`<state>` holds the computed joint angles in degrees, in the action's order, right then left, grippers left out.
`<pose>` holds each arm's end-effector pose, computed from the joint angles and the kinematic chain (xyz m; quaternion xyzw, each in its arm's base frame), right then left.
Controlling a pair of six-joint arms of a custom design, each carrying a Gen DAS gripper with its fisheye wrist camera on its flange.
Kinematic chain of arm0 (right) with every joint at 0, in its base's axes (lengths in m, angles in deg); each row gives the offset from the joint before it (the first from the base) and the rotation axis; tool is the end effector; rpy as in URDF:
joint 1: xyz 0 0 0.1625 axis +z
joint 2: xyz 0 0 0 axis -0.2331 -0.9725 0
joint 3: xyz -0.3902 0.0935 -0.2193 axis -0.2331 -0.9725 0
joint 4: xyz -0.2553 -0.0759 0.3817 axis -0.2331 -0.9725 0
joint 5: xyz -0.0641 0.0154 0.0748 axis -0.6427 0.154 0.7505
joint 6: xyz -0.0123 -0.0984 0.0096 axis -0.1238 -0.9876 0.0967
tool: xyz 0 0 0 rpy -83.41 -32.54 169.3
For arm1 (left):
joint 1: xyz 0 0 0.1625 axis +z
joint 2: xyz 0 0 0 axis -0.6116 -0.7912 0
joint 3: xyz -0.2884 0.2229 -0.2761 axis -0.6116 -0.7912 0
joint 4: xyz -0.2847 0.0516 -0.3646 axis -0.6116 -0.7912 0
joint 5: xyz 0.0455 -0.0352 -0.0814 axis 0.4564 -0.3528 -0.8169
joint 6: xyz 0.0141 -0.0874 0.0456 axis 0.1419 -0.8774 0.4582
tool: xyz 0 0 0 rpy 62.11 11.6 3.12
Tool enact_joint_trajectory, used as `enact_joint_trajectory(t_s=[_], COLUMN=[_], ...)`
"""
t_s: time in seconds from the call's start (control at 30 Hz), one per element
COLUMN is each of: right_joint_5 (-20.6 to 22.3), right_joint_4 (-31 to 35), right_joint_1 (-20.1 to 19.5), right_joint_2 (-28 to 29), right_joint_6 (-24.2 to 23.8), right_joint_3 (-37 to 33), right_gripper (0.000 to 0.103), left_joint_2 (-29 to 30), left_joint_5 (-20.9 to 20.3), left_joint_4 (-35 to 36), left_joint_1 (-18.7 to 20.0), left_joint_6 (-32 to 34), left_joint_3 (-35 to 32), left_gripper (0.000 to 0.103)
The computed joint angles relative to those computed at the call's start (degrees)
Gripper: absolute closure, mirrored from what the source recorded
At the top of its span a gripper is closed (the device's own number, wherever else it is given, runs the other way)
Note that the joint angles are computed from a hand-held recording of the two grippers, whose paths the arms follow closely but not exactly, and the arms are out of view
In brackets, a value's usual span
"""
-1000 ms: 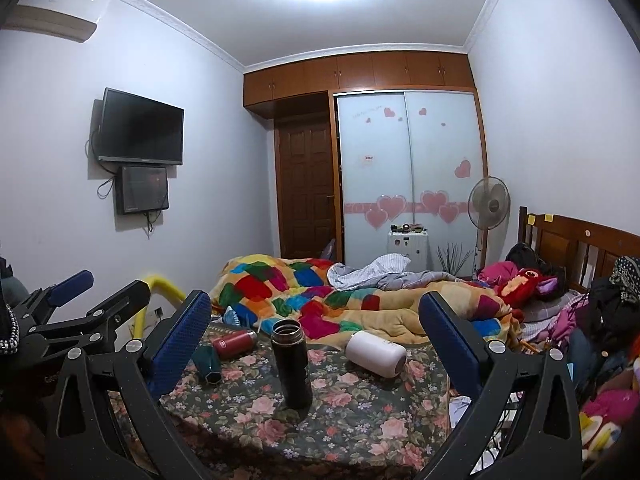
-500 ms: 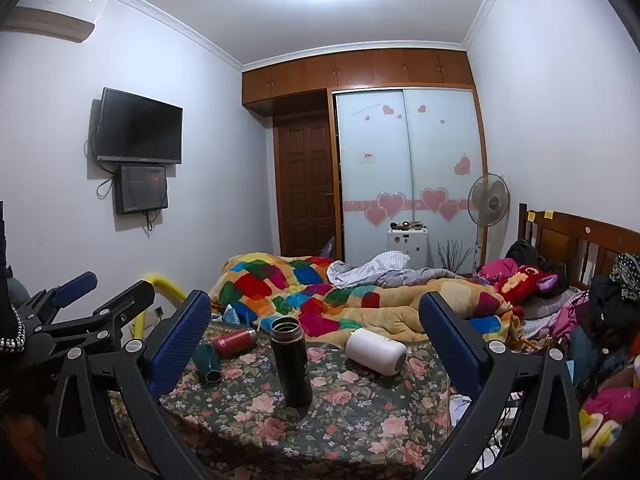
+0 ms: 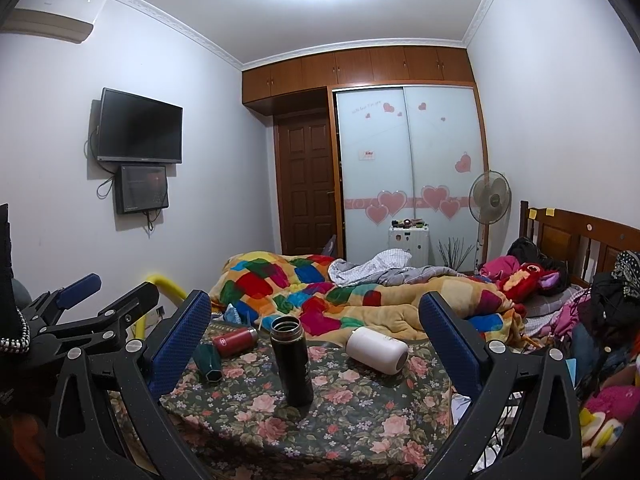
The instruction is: Flip cup upright
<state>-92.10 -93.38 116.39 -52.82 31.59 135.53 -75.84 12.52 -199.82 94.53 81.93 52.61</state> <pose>0.3554 -0.9046 0.2045 0.4255 -0.7567 0.4901 0.0785 -0.2550 -0.7731 0.3221 0.1325 0.6623 -0.6491 0.3499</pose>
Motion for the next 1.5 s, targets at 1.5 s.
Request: enact_joint_trajectory(t_s=[1.5], right_joint_5=[-1.76], right_joint_4=[2.10], right_joint_1=[0.68], right_joint_2=[1.17], right_joint_6=[-0.89], right_joint_3=[-1.70], right_gripper=[0.000], left_joint_2=[-1.31], left_joint_5=[-0.77], left_joint_4=[2.24], left_joint_1=[1.20], left_joint_6=[-4.28], left_joint_3=[1.71], left_gripper=[0.000])
